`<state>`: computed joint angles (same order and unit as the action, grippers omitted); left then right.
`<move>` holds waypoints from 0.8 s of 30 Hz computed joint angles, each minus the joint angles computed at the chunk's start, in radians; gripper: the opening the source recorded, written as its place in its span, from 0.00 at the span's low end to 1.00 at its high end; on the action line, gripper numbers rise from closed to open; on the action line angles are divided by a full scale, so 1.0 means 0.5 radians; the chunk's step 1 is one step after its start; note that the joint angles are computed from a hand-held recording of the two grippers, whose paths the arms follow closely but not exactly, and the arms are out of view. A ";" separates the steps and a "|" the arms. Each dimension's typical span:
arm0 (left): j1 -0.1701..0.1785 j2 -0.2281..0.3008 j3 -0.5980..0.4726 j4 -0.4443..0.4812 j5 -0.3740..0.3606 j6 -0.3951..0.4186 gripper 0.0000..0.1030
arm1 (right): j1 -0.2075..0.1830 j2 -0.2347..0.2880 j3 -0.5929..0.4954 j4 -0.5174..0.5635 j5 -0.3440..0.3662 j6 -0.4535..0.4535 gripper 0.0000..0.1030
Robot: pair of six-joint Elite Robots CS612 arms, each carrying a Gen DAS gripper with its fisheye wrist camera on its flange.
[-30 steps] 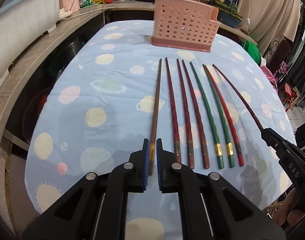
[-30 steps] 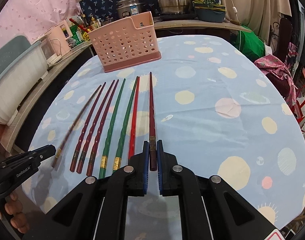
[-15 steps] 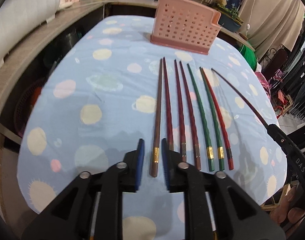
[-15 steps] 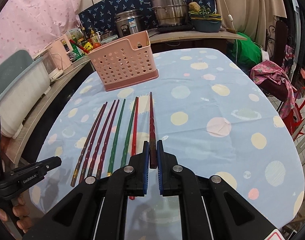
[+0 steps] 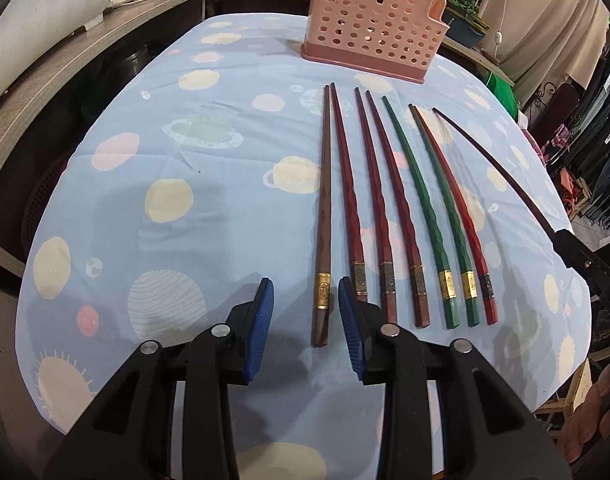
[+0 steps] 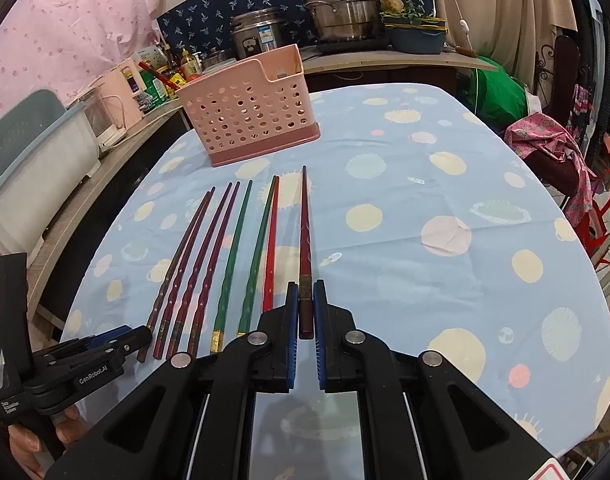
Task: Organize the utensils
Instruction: 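Lift both held chopsticks up toward the pink basket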
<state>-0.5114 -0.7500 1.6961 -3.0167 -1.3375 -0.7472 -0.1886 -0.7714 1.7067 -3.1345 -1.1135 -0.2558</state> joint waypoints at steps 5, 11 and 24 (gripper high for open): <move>-0.004 0.003 -0.005 0.008 0.001 0.035 0.12 | 0.001 0.004 -0.002 0.007 -0.001 -0.003 0.07; -0.004 -0.002 -0.006 0.013 -0.030 0.060 0.07 | 0.000 0.006 0.001 0.006 0.002 -0.006 0.07; 0.005 -0.117 0.012 -0.031 0.037 0.117 0.07 | -0.017 -0.024 -0.009 -0.019 0.054 0.041 0.07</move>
<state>-0.5089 -0.8084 1.7021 -3.0320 -1.3191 -0.6888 -0.1970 -0.7835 1.7021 -3.1440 -1.0867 -0.2350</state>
